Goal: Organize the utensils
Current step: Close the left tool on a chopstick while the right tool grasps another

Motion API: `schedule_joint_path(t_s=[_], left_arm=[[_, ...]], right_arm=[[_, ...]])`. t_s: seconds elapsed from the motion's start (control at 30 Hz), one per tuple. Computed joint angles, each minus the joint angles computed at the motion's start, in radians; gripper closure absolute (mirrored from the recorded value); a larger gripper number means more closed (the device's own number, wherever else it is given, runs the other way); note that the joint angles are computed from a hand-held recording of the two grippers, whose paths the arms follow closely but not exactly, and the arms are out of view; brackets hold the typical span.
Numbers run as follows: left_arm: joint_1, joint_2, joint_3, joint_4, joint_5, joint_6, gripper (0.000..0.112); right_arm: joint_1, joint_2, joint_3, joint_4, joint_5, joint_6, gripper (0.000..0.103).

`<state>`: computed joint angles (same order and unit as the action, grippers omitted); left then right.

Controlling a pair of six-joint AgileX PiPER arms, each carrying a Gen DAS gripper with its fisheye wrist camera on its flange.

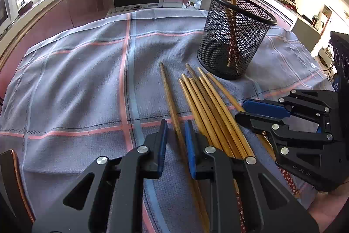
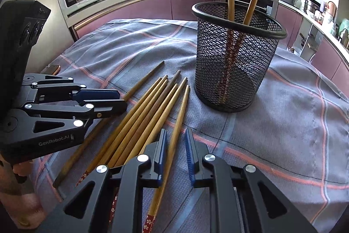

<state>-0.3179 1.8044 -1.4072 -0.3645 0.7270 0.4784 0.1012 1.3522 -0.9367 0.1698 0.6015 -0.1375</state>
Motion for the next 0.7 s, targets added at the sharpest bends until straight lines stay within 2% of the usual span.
schedule_joint_path(t_s=[0.03,0.13,0.43,0.7], left_arm=[[-0.002,0.003,-0.003,0.003,-0.002,-0.01,0.102],[-0.002,-0.001,0.005,-0.001,-0.014,-0.033,0.102],[0.034,-0.028,0.037,-0.086,-0.002,0.0,0.105],[0.108,-0.071,0.028,-0.243,0.089,0.123,0.105]], right_arm=[[-0.01,0.002,0.0,0.021,-0.001,-0.015,0.095],[-0.047,0.001,0.005,0.102,0.005,-0.079,0.097],[-0.126,-0.043,0.026,0.264,0.041,-0.229,0.098],[-0.296,-0.114,0.032,0.578,0.182,-0.531,0.098]])
